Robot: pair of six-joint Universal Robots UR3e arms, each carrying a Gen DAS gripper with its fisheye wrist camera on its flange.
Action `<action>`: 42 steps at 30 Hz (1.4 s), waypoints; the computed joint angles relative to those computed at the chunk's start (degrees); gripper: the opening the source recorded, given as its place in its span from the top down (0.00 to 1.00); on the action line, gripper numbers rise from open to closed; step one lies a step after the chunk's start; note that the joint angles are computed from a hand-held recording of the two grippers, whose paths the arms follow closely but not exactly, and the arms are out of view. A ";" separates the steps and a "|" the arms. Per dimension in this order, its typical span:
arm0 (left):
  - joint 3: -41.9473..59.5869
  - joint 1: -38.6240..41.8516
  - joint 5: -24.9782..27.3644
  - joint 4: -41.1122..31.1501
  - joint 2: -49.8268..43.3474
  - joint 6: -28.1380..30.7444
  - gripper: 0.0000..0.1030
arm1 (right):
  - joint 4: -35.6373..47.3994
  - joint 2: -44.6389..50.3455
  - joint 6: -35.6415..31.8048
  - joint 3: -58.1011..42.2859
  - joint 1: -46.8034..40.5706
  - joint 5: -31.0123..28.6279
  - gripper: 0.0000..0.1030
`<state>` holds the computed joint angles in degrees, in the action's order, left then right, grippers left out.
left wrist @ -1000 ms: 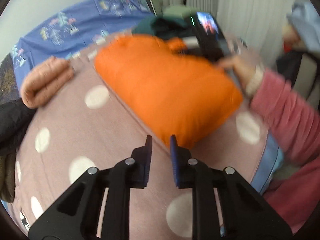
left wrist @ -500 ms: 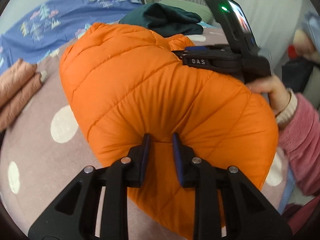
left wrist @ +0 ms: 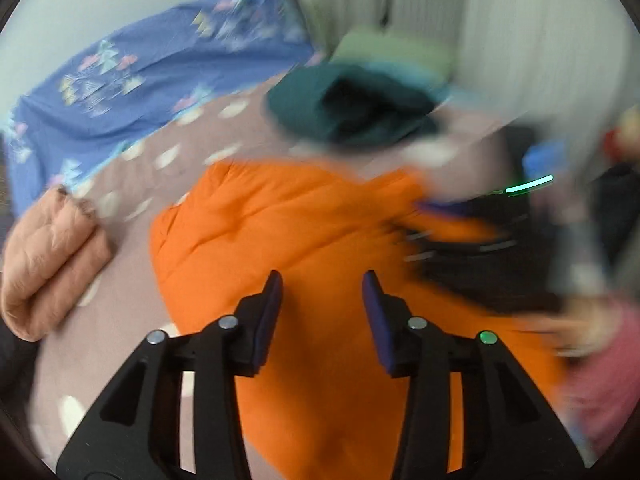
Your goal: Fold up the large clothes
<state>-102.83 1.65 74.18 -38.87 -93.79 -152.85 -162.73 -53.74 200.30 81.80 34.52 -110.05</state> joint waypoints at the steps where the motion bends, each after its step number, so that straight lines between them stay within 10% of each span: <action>1: 0.41 -0.98 1.08 1.90 -3.60 -0.93 0.53 | 0.54 -0.31 0.68 0.20 0.51 -1.72 0.49; 5: -1.87 -1.39 0.91 4.20 -3.84 -0.35 0.53 | 1.04 -5.03 1.55 5.22 2.06 -5.63 0.32; 10: -2.48 -2.42 2.77 5.57 -3.88 1.75 0.53 | -2.87 -15.71 2.13 15.52 6.62 -6.34 0.79; 19: -3.98 -1.77 1.01 5.94 -2.46 1.99 0.53 | -10.64 -17.50 12.72 28.96 12.62 1.35 0.85; 22: -5.46 -3.08 3.53 9.06 -2.50 2.39 0.53 | -8.34 -22.92 14.11 30.73 12.06 3.55 0.79; 26: -6.42 -2.67 3.32 9.71 -1.87 2.56 0.53 | -16.44 -33.71 18.89 43.12 9.23 4.71 0.20; 34: -6.92 -2.20 2.63 9.94 -1.54 2.54 0.53 | -34.94 -33.54 28.00 60.89 -9.29 37.18 0.20; 42: -7.08 -1.19 1.27 9.19 -1.07 2.73 0.53 | -31.48 -27.99 28.76 52.85 -4.98 36.21 0.15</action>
<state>-109.91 0.46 75.46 -29.68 -94.86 -150.12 -194.20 -81.73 229.06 134.65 29.54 -73.85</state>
